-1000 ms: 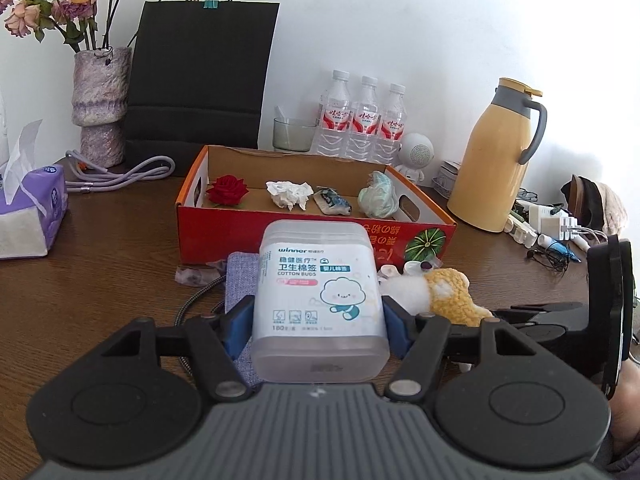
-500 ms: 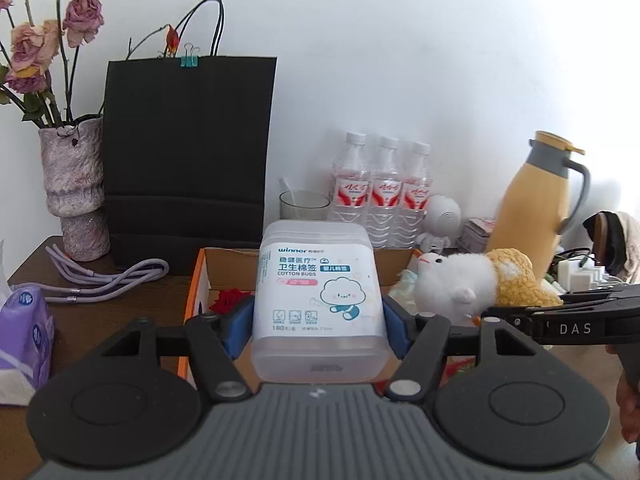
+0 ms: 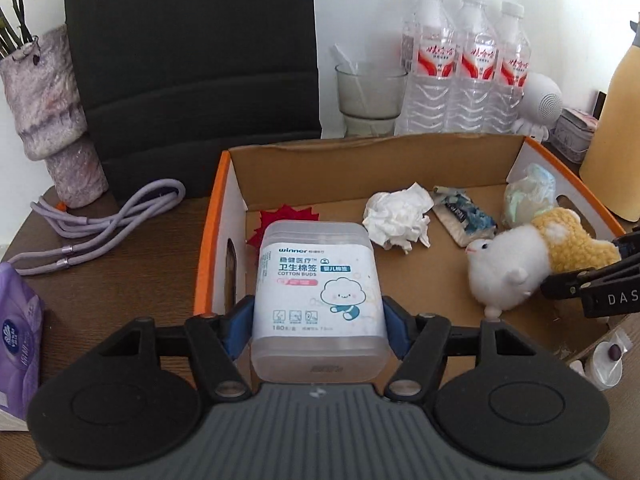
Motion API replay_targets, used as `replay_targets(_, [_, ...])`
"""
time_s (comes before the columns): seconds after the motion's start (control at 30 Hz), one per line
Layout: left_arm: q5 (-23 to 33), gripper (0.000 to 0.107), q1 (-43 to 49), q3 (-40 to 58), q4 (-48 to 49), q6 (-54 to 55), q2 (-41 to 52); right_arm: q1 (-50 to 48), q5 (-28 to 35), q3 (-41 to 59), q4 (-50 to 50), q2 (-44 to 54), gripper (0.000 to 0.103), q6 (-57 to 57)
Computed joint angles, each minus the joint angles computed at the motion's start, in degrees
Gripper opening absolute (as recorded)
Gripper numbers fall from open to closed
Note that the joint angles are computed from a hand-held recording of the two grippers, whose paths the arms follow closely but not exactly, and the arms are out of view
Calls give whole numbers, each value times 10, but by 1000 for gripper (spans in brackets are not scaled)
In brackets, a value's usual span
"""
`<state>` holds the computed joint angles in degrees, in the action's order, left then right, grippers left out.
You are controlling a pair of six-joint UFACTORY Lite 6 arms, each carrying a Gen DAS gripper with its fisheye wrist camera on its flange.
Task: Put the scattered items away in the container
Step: 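Carry the cotton-buds box and plush dog into the box and open both tools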
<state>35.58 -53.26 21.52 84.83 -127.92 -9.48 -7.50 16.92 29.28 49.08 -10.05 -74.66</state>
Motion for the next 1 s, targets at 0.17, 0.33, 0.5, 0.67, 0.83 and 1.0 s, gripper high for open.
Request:
replay_targets(0.17, [4, 70, -1, 29, -31, 48, 23, 21, -3, 17, -157, -10, 62, 160])
replay_targets(0.33, [5, 70, 25, 25, -111, 158, -91, -70, 151, 93, -101, -21, 68, 113])
replay_targets(0.5, [0, 79, 77, 111, -299, 373, -147, -91, 330, 221, -98, 19, 69, 193])
replay_targets(0.67, [101, 91, 26, 183, -379, 441, -160, -58, 353, 251, -168, -27, 73, 301])
replay_targets(0.83, [188, 93, -72, 182, -364, 379, -196, -106, 391, 209, -156, -118, 80, 259])
replay_targets(1.0, [244, 98, -154, 175, -364, 311, -197, -127, 395, 138, -172, -212, 81, 237])
